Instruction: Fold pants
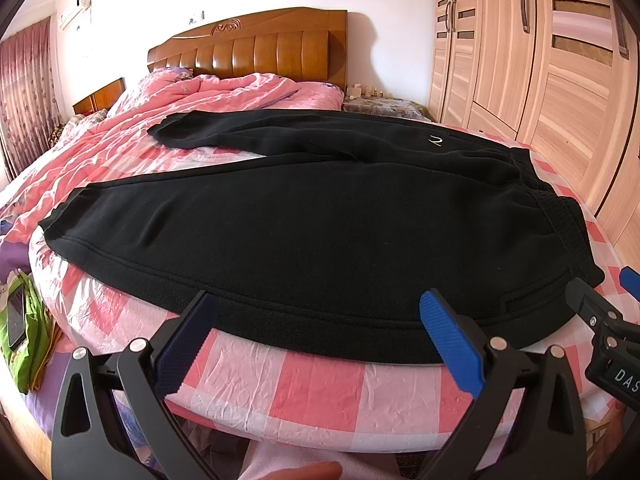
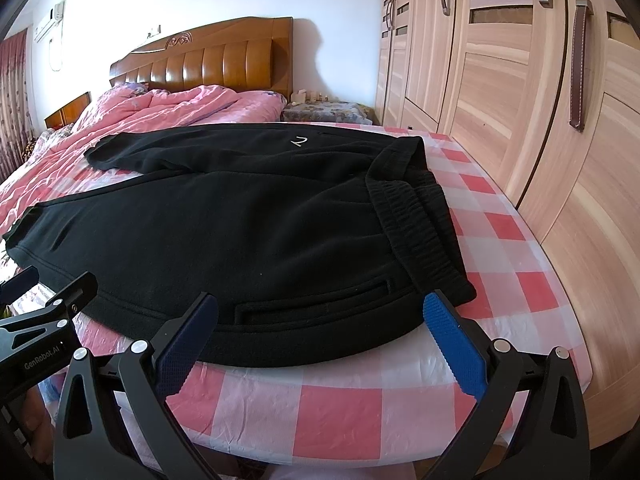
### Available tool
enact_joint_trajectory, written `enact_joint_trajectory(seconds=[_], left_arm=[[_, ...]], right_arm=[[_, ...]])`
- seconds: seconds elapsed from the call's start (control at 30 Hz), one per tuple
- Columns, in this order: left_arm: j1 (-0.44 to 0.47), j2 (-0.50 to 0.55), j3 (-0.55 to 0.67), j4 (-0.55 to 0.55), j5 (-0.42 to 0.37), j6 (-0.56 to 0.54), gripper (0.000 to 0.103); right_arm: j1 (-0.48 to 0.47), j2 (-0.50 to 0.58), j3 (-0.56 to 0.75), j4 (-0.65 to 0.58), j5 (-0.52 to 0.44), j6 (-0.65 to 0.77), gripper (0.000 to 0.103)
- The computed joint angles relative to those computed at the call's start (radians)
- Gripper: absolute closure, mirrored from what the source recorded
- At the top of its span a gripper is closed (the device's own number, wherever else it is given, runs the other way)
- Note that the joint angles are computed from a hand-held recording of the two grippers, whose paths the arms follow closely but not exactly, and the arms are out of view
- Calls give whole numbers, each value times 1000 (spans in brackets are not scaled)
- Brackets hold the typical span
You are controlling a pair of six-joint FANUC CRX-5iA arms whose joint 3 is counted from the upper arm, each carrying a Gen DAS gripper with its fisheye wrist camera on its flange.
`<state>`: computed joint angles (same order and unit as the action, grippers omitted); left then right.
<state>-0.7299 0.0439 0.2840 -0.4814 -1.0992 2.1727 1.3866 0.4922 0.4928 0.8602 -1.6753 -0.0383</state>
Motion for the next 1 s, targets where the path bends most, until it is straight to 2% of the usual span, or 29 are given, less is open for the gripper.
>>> enact_joint_trajectory(seconds=[0.9,1.0], left_arm=[[27,0,-13,45,-5,-8,1],[50,-18,-43,80,38,-40,1]], right_arm=[[-5,-21,-19,-38,28,-9,4],[-8,-55,-73,-23,78,-5,4]])
